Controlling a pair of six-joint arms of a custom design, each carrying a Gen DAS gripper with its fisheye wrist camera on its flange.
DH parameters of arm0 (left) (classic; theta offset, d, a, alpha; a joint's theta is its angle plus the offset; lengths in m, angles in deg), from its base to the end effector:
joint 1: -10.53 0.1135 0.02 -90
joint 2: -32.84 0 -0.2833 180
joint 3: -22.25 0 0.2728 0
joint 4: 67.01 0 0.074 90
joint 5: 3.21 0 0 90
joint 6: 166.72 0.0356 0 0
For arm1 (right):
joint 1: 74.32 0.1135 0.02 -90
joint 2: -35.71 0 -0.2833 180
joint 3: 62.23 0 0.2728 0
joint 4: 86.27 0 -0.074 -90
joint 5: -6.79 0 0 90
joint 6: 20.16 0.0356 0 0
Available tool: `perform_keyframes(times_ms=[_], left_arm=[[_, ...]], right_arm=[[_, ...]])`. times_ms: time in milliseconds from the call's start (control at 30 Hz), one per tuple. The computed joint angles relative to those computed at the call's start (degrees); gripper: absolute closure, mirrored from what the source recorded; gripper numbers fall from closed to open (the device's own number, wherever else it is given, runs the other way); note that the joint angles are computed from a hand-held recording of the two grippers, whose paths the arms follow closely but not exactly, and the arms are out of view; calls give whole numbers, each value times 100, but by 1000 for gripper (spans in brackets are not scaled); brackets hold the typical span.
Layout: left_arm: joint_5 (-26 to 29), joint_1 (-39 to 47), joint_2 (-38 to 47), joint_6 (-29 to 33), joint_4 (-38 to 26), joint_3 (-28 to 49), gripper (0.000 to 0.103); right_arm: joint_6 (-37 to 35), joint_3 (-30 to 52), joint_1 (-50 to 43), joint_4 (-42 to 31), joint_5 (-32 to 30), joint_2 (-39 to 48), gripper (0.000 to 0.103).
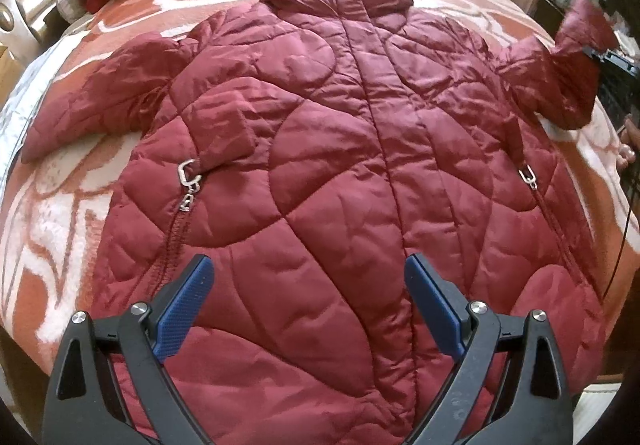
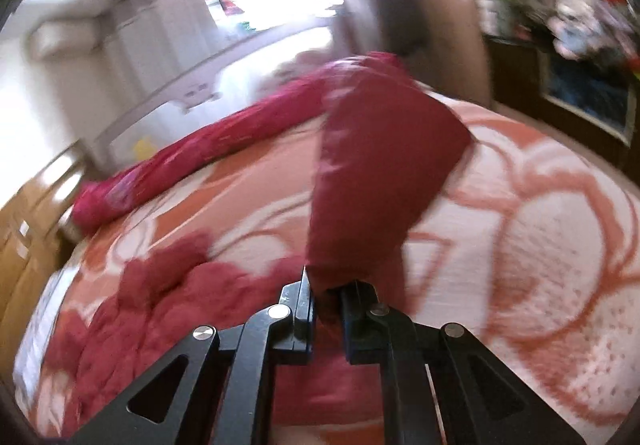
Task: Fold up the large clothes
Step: 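Fold the sleeve across the jacket body with the right gripper while the left gripper grasps the jacket edge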
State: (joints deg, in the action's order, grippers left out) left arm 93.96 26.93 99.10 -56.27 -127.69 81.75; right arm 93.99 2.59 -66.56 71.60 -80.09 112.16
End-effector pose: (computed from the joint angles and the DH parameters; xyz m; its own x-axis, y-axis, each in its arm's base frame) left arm 0.2111 0.0575 0.2398 -0.9119 0.0930 -0.3997 0.0901 0.9956 0.0260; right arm 0.3093 0.0402 0.2730 -0.5393 0.3388 -0.7710 0.1432 0.9391 0.3125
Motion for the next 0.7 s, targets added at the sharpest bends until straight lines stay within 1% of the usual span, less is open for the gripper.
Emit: perform_keyframes(times_ms=[100,133,300,400,500,600,700], left_arm=[[136,267,69,128,5,93,6],[210,349,87,160,-24,119,6],[638,868,412,397,-112,409,6],[1024,1168,718,526,-205,670,6],[1594,1435,1244,553,-446,1098,6],[1969,1545,1733,431,-491,1473,6],[2187,1572,2245,280,-512,1855,6]], right_arm=[[-38,267,645,-93,34,159,95],[-56,448,981,-135,96,325,95],[-149,1141,2057,-212,287,1169,96],[-328,1654,2435,-370,226,1747,96],[-496,2185,2855,-621,251,2313,96],[-708,2739,3127,-882,234,2899,96],[-731,3223,3327,-1057,194,3403,96]])
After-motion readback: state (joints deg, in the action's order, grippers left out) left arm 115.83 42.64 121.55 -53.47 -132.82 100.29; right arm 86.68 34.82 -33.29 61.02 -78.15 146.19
